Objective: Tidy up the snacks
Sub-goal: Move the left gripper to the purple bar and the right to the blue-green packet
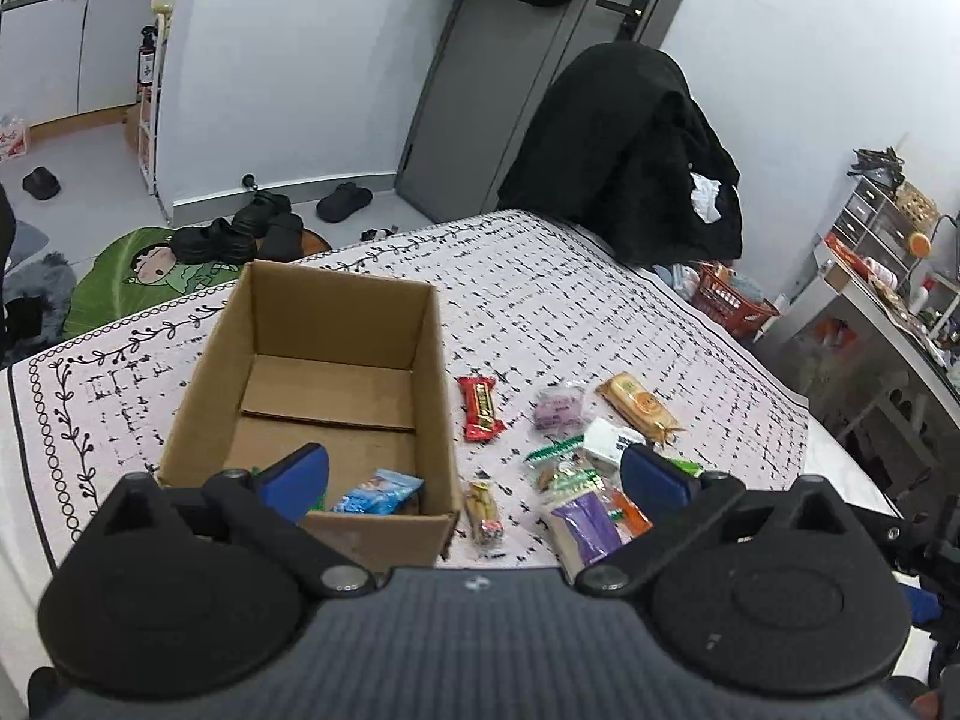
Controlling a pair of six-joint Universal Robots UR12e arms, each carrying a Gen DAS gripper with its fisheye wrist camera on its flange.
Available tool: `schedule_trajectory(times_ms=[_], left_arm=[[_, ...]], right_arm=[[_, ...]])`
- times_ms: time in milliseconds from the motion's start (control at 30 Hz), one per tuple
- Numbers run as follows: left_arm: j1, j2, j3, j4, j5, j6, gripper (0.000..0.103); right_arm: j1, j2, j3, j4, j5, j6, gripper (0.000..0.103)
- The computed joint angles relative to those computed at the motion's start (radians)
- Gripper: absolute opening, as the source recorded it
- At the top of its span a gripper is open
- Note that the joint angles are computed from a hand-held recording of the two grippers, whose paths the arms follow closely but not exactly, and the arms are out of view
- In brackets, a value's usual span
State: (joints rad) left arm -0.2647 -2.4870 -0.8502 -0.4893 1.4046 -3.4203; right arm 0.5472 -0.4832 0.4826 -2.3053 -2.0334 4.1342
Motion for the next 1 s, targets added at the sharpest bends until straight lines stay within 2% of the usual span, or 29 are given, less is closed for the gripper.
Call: schedule_trajectory(times_ms=[167, 300, 500, 667, 900, 1000], left_arm=[[-0.012, 0.005, -0.009, 0.019, 0.018, 0.022, 0.103], [-0.017, 0.004, -0.003, 0.007, 0.001, 0.030, 0.103], [-0.021, 0.005, -0.005, -0.010, -0.048, 0.038, 0.103], [-0.030, 0.003, -0.004, -0.027, -0.053, 0.079, 0.103], [-0.037, -0.014, 0.006, -0.037, -0.080, 0.093, 0.101], [-0.039, -0.026, 0.021, -0.053, -0.090, 0.083, 0.100]], right_arm=[[-0.003, -0.036, 0.078, -0.050, -0.007, -0.009, 0.103], [-0.009, -0.063, 0.136, -0.080, 0.006, -0.002, 0.103], [-0.016, -0.084, 0.172, -0.013, 0.004, 0.013, 0.103], [-0.025, -0.108, 0.233, -0.053, 0.033, 0.035, 0.102], [-0.040, -0.113, 0.264, -0.055, 0.094, 0.074, 0.087], [-0.049, -0.114, 0.278, -0.083, 0.133, 0.090, 0.080]])
